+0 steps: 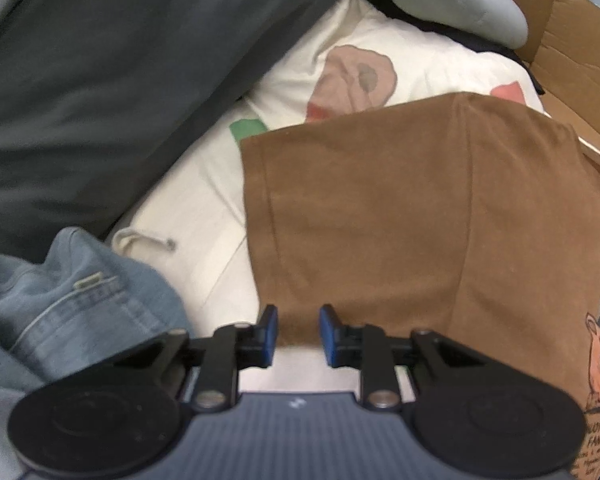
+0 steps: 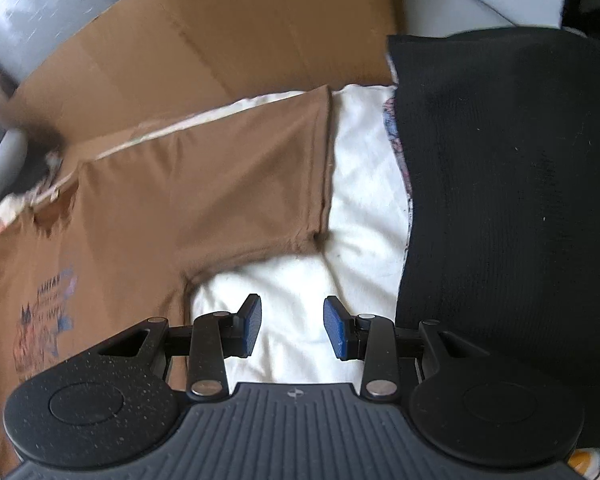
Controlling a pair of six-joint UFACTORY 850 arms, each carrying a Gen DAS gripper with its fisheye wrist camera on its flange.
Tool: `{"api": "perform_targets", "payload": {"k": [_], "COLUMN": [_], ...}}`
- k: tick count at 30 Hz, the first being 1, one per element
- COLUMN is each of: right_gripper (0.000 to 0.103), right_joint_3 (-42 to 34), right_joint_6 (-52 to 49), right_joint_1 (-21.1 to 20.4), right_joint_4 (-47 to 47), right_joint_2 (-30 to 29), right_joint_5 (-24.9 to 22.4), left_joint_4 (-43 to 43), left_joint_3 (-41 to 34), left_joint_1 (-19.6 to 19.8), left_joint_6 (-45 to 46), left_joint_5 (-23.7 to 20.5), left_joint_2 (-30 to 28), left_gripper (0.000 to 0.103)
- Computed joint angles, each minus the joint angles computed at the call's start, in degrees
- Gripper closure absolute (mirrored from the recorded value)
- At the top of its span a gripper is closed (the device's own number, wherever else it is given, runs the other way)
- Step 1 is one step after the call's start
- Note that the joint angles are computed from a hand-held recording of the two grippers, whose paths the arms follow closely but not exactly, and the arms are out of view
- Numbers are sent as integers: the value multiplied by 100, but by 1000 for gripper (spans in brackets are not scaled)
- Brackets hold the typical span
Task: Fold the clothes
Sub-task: 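Lower the left tool onto the sleeve edge and pinch it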
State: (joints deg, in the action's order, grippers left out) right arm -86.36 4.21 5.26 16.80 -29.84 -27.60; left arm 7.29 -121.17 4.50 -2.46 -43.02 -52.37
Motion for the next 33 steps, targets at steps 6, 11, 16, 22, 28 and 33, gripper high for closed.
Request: {"api": "perform_targets", "payload": {"k": [6,11,16,22,28,33], "right_gripper": [61,61,61,61,61,61], "right_joint_3": [-100,-3,88,94,93,111], "right_joint_6": [5,-343,-675,-618,-696,-738], "right_joint_1": [50,73,116,192,226,214], "right_joint_4": [-146,47,317,278,322,288], "right_joint_2": [-106,-43,-22,-89,-107,-94], "right_joint_5": [-115,-150,-69,-95,-157,-224], "left_joint_4": [-136,-105,-146,-1007,-642,-387], "left_joint_3": [-30,-111,-189,3,721,831], "left_joint_1": [10,96,182,193,39,65], "left_joint_6": [69,116,134,630,402,-185], "left_joint_5": [30,-26,64,253,530,642], "left_joint_2": [-101,-87,-75,29,273,289], "left_gripper": [86,94,97,98,97,95]}}
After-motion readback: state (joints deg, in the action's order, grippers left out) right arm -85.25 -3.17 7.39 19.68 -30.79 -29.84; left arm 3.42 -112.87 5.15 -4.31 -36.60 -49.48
